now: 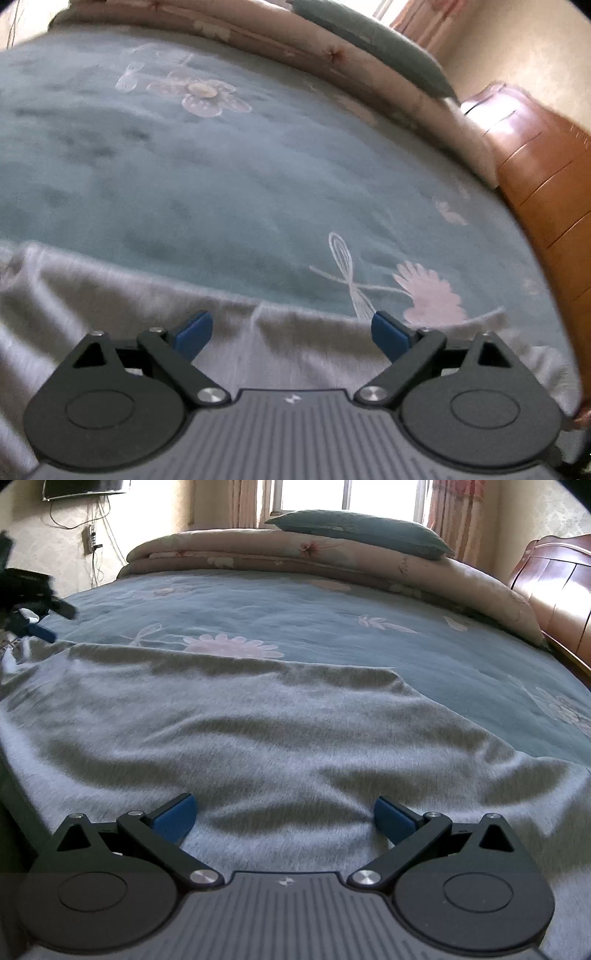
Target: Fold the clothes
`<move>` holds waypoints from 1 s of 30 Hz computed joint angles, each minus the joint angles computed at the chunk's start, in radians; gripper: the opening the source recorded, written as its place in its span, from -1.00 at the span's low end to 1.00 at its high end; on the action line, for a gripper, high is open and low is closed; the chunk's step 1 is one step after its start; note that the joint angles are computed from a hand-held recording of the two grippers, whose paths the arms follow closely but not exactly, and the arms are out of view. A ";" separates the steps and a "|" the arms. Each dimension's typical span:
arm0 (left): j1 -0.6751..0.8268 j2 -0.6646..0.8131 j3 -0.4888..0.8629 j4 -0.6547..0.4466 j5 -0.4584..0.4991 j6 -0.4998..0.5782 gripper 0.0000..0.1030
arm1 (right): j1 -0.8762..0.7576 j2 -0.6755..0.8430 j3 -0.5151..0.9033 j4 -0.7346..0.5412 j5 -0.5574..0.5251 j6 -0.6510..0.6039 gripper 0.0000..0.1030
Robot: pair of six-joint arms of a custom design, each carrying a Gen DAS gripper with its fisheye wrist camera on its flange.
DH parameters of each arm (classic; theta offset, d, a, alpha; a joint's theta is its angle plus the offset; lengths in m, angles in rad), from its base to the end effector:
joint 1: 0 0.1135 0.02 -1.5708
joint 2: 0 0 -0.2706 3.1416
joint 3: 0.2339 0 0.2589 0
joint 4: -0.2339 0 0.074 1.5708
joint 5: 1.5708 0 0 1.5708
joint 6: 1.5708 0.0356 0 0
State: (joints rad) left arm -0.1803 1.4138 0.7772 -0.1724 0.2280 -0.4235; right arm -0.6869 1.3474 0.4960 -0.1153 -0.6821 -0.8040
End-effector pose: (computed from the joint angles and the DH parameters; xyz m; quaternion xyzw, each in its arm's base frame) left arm 0.2847 -0.0601 0.2007 -0.0699 0.9206 -0.2106 0.3212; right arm 0.1912 -0.1278 0.1438 -0.1520 0.8924 0.0445 0.4226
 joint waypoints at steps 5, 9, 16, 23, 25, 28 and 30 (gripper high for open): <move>0.033 -0.068 -0.109 -0.042 -0.233 -0.002 0.82 | 0.014 -0.006 -0.007 0.020 0.018 0.030 1.00; 0.079 -0.157 -0.152 -0.055 -0.280 -0.033 0.81 | 0.020 -0.014 -0.013 0.024 0.028 0.041 1.00; 0.028 -0.247 -0.212 -0.023 -0.058 -0.018 0.84 | 0.040 -0.032 -0.026 0.040 0.057 0.075 1.00; 0.042 -0.365 -0.310 -0.103 -0.085 -0.076 0.84 | 0.040 -0.032 -0.026 0.040 0.059 0.077 1.00; 0.045 -0.394 -0.301 -0.172 -0.093 -0.061 0.84 | 0.041 -0.032 -0.027 0.042 0.060 0.080 1.00; 0.043 -0.399 -0.263 -0.242 -0.113 -0.039 0.84 | 0.041 -0.033 -0.030 0.048 0.060 0.083 1.00; 0.056 -0.407 -0.257 -0.219 -0.095 -0.021 0.84 | 0.042 -0.032 -0.030 0.050 0.061 0.084 1.00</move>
